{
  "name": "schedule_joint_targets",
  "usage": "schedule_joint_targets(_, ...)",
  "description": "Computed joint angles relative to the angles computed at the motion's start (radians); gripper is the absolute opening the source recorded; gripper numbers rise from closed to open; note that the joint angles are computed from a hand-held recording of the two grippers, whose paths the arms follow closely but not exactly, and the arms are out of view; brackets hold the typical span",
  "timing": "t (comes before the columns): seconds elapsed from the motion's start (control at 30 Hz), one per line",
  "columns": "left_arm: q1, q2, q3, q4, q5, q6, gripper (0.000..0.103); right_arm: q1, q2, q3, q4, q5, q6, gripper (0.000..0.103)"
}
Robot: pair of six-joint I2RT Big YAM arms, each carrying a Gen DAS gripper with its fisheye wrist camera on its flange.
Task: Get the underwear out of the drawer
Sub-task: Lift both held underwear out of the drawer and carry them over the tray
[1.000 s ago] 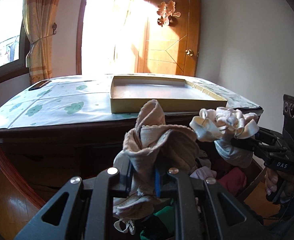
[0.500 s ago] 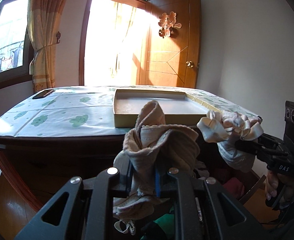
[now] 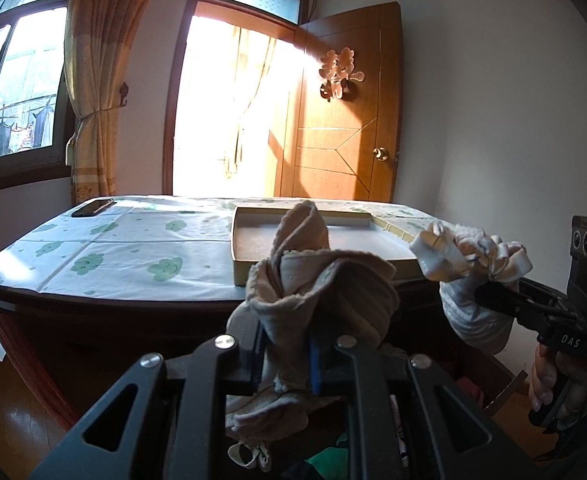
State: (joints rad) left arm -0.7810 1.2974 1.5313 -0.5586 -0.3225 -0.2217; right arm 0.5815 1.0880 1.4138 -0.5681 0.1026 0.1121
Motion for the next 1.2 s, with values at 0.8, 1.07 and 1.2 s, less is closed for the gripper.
schedule_joint_targets(0.8,0.027,0.112,0.19,-0.069,0.063,0.046,0.014,-0.036,0.059,0.11,-0.075,-0.02,0.017,0.04)
schedule_joint_targets(1.07,0.047,0.187,0.321,-0.128,0.085,0.079,0.014,-0.082,0.113,0.21,-0.146,-0.055,0.046,0.04)
schedule_joint_targets(1.2,0.057,0.241,0.408,-0.165,0.104,0.09,0.014,-0.11,0.149,0.267,-0.186,-0.069,0.06,0.04)
